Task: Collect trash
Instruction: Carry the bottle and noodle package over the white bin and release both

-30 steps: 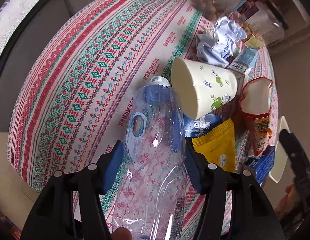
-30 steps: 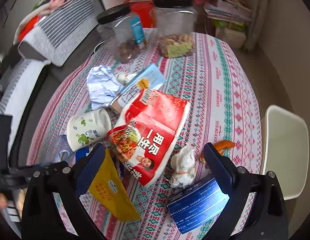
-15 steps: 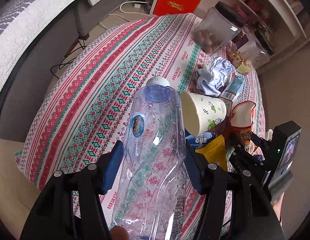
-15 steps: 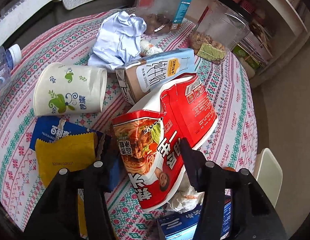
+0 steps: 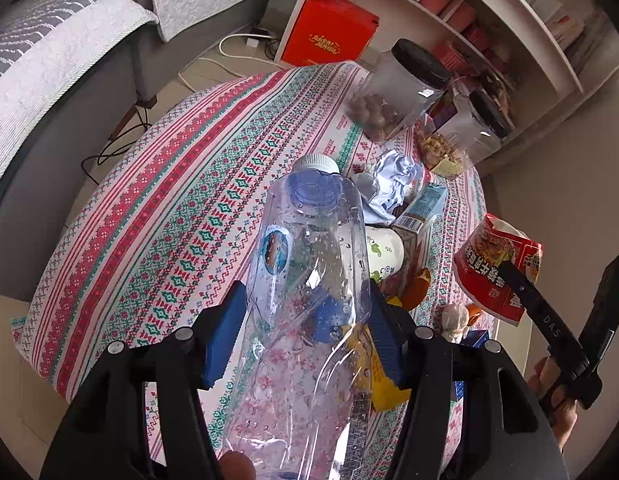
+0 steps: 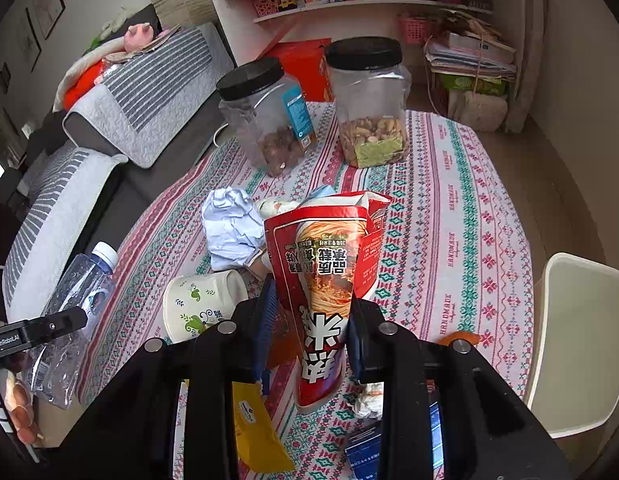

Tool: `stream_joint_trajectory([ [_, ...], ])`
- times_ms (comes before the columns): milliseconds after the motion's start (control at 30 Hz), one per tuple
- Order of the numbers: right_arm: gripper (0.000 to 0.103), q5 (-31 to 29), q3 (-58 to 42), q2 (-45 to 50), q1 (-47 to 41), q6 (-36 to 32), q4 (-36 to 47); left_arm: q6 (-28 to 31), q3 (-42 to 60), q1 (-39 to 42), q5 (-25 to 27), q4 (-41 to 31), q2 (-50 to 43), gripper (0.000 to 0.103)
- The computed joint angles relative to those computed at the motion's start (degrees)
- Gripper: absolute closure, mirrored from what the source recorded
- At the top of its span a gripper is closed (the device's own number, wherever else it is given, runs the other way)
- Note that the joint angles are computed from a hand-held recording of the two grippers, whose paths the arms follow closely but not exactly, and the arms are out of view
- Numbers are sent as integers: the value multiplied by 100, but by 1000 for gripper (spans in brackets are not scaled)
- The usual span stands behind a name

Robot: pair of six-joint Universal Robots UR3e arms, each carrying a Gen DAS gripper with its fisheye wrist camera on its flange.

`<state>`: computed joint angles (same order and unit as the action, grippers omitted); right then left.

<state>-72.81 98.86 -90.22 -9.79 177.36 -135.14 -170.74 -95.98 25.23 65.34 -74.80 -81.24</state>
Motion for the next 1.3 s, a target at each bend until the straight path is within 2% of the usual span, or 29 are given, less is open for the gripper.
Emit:
stream_joint_trajectory([
  [367, 73, 173, 694, -1072, -1217, -297, 28, -590, -41, -765, 170, 686, -318, 45],
  [667, 72, 8, 849, -1495, -2747, -251, 790, -1025, -15, -1574, 288, 1250, -593, 45],
  [800, 68, -259, 737, -1407, -3292, -136, 1217, -1256, 54, -1980, 191, 1518, -705, 45],
  [867, 55, -235, 808, -1547, -3613, -136, 1223, -1316, 108, -2244, 108, 1656, -750, 45],
  [933, 34, -14, 875, -1793, -4025, -140, 1303, -1421, 235, -2572, 77, 1839, -866, 45],
  [1000, 24, 419, 937, -2108, -4560, -163, 1511, -1622, 496, -3008, 155, 2064, -1113, 45],
  [1133, 16, 1151, 934, -2522, -5447, -58, 1730, -2004, 1590, -3911, 416, 2027, -1953, 45],
  [1300, 14, 2062, 872, -2825, -6508, -96, 2220, -2436, 3730, -4945, 586, 1514, -3471, 44],
])
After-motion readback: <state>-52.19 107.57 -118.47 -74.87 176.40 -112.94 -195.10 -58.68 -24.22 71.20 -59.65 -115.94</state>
